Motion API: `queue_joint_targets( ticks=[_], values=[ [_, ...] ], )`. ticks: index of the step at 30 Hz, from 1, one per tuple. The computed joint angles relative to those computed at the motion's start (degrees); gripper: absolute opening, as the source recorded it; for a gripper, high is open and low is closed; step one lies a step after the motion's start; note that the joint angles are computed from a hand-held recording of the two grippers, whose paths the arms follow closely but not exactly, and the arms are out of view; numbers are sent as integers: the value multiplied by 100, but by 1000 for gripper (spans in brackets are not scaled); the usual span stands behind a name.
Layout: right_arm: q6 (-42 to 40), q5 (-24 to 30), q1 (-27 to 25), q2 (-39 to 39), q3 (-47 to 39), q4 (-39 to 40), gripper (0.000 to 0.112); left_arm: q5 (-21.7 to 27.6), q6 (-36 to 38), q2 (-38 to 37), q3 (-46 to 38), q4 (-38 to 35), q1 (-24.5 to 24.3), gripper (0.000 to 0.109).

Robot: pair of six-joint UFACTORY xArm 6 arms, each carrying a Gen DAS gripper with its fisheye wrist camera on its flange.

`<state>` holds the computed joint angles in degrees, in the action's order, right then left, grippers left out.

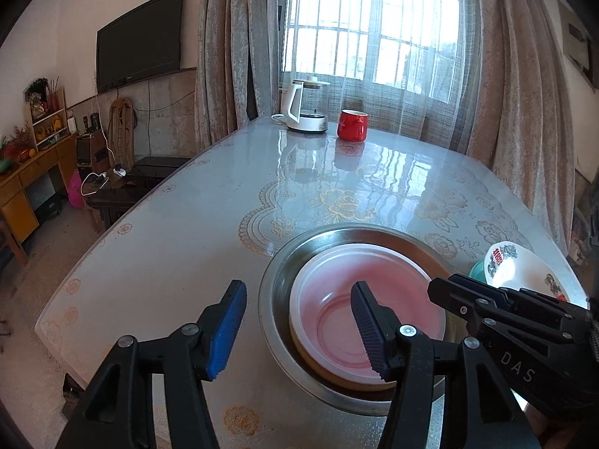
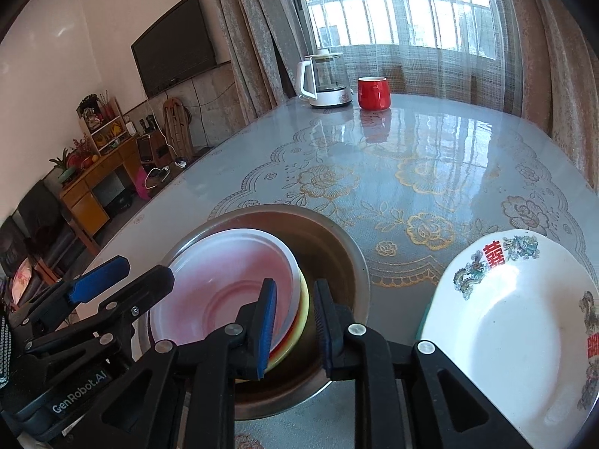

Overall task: Organize plates and bowls
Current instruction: 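Open the left gripper to release the red-and-white bowl rim, then move the left gripper to the steel bowl rim and grasp it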

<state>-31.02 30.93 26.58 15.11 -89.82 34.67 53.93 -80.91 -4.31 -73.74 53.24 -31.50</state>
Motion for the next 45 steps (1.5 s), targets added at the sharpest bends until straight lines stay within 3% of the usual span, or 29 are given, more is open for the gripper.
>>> queue_joint_targets(
  ticks=[4,11,23,26,29,38,45],
  values=[
    [-706,-52,-7,-337,382,545,20,300,-81,-148,138,137,-83,54],
    [-1321,-107,64,-768,935,712,29,531,-246,-653,707,247,-232,53],
    [-1833,-323,350,-994,1345,376,45,-63,-404,-971,1236,-35,-95,57],
    [-1761,-383,436,-960,1333,112,51,-212,-434,-993,1296,-22,-69,57],
    [-1415,-741,564,-943,1421,-518,51,-294,-512,-1037,1361,77,-77,57],
    [-804,-856,614,-732,1231,-1236,52,-453,-595,-1102,1465,-40,56,61],
    [-908,-564,528,-676,1054,-819,52,-449,-637,-1100,1429,-86,65,63]
  ],
)
